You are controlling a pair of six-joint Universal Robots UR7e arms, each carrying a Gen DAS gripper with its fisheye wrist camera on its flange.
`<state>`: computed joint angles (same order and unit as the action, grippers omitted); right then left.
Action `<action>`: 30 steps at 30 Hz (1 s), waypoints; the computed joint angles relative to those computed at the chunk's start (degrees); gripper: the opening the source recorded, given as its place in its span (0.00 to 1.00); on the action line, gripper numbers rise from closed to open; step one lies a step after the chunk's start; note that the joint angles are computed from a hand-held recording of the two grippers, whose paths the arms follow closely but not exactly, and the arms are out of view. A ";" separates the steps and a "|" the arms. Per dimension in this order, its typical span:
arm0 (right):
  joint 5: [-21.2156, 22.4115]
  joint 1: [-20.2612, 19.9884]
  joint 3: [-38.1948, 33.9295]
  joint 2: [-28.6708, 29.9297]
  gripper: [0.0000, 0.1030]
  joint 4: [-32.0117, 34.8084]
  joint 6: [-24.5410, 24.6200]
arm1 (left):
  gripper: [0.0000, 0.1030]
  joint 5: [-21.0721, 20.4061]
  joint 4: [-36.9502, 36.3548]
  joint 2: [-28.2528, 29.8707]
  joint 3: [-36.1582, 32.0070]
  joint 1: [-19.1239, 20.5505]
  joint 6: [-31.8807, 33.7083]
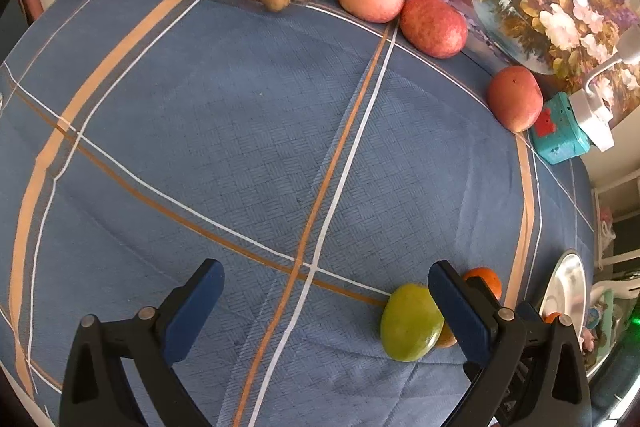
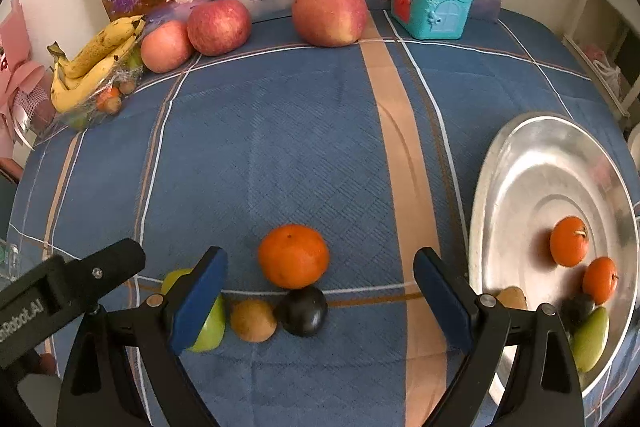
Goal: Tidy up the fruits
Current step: 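Grasp the green apple with the left tool while the right tool grasps the orange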
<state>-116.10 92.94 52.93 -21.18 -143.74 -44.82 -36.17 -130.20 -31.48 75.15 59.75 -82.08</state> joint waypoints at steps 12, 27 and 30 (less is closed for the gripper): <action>1.00 -0.03 -0.14 0.50 0.48 1.10 -0.60 | 1.00 -1.64 -2.12 0.78 -0.59 0.31 1.18; 2.76 -0.18 0.08 -1.01 0.38 3.51 1.00 | 0.99 -3.05 -5.44 2.18 -1.63 -0.20 2.65; 2.77 -0.16 -0.01 -1.44 0.38 3.54 1.40 | 0.97 -3.24 -7.06 2.66 -1.92 -0.34 3.76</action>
